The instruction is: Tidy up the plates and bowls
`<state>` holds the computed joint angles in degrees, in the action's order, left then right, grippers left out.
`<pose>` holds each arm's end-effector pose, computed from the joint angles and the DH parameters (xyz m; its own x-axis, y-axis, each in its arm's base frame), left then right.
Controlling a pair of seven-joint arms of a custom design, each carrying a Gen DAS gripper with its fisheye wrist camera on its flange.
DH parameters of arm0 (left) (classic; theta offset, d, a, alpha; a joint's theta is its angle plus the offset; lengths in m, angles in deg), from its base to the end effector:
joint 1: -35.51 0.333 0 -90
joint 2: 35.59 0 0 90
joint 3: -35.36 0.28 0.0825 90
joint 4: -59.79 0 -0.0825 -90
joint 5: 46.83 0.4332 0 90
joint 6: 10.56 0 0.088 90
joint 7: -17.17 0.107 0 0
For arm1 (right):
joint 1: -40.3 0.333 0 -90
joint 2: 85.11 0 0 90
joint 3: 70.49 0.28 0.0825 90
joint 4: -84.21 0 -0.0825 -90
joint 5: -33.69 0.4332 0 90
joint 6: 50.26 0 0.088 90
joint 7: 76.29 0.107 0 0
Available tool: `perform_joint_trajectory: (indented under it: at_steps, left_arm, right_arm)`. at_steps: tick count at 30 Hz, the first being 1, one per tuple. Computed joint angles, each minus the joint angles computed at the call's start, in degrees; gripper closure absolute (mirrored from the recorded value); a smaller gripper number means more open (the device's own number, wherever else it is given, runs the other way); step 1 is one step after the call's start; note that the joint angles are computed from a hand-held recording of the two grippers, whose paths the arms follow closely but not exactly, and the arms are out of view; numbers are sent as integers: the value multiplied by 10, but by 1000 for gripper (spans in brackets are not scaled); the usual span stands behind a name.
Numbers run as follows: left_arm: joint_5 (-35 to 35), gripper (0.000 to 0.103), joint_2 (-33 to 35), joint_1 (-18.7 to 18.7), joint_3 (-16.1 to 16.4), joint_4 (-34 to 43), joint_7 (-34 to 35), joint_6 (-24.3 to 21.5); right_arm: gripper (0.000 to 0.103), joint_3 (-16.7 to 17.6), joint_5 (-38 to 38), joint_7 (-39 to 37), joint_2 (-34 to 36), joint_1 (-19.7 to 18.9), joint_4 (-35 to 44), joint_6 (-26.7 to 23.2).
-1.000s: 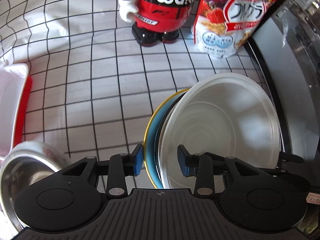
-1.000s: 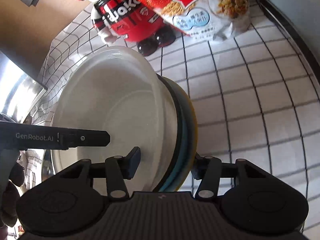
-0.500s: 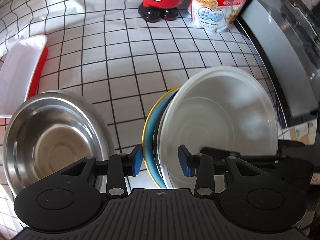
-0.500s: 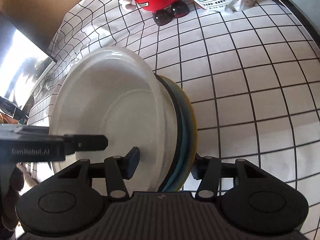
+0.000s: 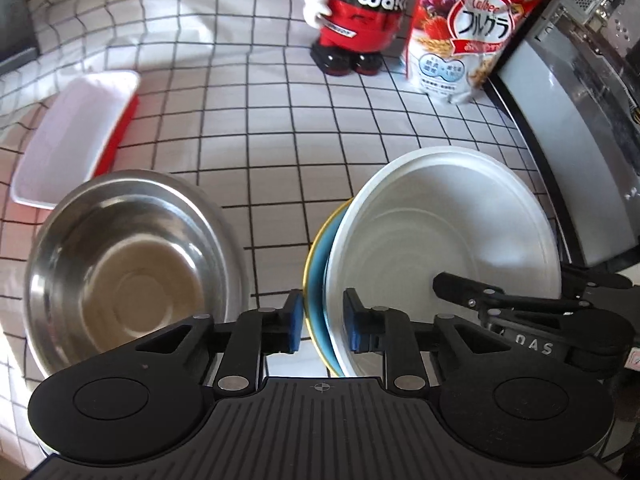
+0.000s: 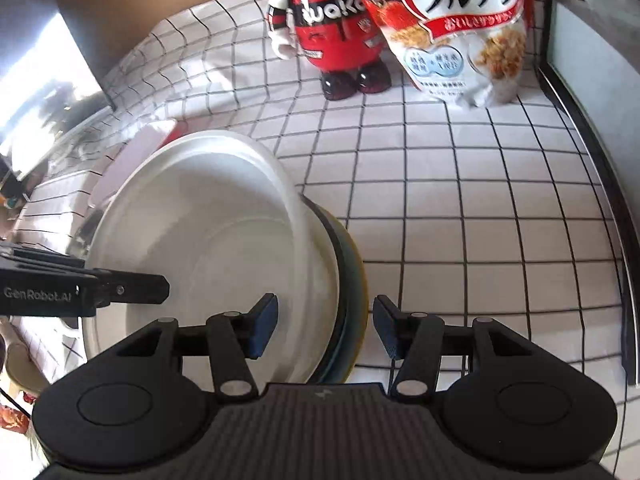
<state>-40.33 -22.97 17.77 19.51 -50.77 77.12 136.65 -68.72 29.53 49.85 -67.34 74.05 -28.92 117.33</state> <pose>0.5630 -0.3688 0.3637 -0.1568 -0.9717 0.1768 -0.9227 0.0802 -0.3772 0.5512 0.3980 0.3200 0.1363 -0.9393 -0.3150 -0.8599 0.0457 -0.5083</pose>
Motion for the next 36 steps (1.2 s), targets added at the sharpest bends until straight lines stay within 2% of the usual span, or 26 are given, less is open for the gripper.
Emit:
perform_joint_trajectory:
  at_steps: [3, 7, 11, 15, 19, 22, 24, 26, 31, 33, 36]
  left_arm:
    - [17, 88, -19, -9, 3, -20, -43, 17]
    - [89, 89, -27, -29, 12, -22, -112, 4]
    - [77, 89, -30, -27, 8, -25, -160, -4]
    - [97, 88, -33, -30, 5, -23, -161, -16]
    - [90, 87, -34, -26, 3, -25, -148, -11]
    - [89, 86, -33, -25, 2, -26, -126, -6]
    - [87, 86, -26, -25, 1, -14, -113, -22]
    - [81, 84, -17, -24, 0, 2, -93, -41]
    - [59, 80, 18, -19, 1, 58, -51, -94]
    - [61, 77, 30, -20, 3, 74, -35, -103]
    - [55, 77, 42, -19, 3, 85, -22, -107]
  right_arm:
    - [50, 45, 69, -63, 1, -43, -6, 17]
    - [50, 47, 84, -126, 2, -47, -6, 27]
    - [50, 108, 176, -242, 10, -101, -6, 39]
    - [50, 101, 210, -278, 15, -90, -4, 45]
    - [50, 66, 193, -263, 8, -55, -11, 52]
    - [49, 8, 138, -201, -2, -3, -25, 66]
    - [47, -28, 100, -144, -10, 28, -33, 67]
    - [46, -19, 95, -124, -13, 20, -34, 58]
    - [47, 65, 192, -151, 5, -57, -7, 21]
    - [46, 61, 197, -139, 13, -51, 0, 14]
    - [50, 67, 201, -146, 20, -53, 12, -2]
